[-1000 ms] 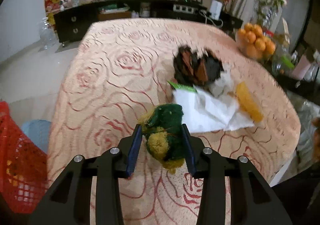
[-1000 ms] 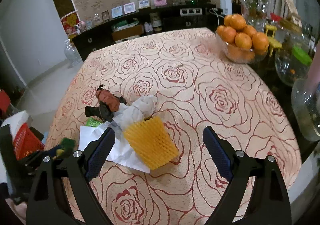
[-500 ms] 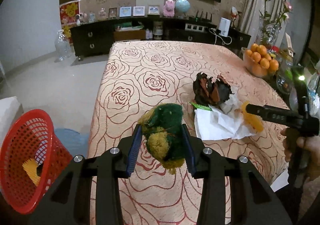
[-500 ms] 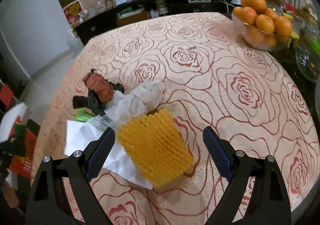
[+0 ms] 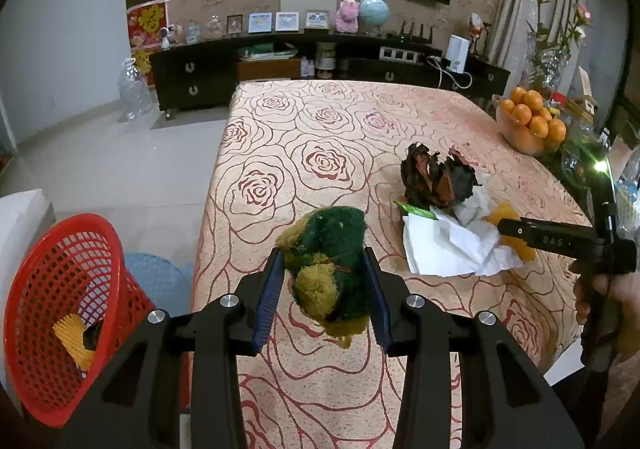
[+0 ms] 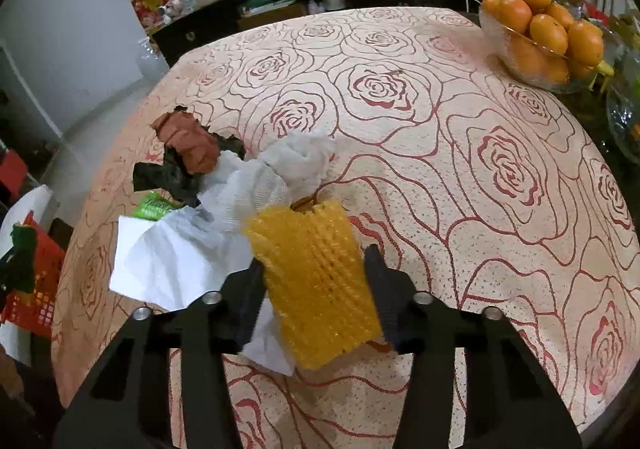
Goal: Collect trash
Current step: 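Grasp the second yellow foam net with the right tool while the left tool holds the green item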
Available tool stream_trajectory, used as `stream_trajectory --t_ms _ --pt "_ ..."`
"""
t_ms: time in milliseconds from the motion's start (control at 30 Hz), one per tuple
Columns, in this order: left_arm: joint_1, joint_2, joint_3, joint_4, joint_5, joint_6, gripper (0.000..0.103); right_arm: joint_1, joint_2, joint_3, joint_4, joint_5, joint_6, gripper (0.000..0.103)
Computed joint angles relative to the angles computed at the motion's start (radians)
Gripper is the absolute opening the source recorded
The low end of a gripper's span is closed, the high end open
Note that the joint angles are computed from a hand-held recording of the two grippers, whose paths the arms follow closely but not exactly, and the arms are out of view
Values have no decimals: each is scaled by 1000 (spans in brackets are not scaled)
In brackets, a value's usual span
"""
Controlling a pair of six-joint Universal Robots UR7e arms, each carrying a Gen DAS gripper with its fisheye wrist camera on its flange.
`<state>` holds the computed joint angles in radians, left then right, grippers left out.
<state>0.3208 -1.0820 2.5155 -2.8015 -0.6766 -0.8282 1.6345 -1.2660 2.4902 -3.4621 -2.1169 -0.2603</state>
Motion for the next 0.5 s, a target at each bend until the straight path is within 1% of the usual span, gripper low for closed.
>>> stream_trajectory --t_ms 67,200,333,500 --pt "-1 5 -1 1 1 1 38 -2 -4 -1 10 -5 11 39" --pt "-1 8 -3 6 6 -2 38 -2 -36 9 13 10 34 33" --pt "-5 7 -3 7 9 -10 38 19 -67 22 -17 30 31 32" --pt "-12 -8 3 17 17 -19 38 54 -77 24 -37 34 22 32"
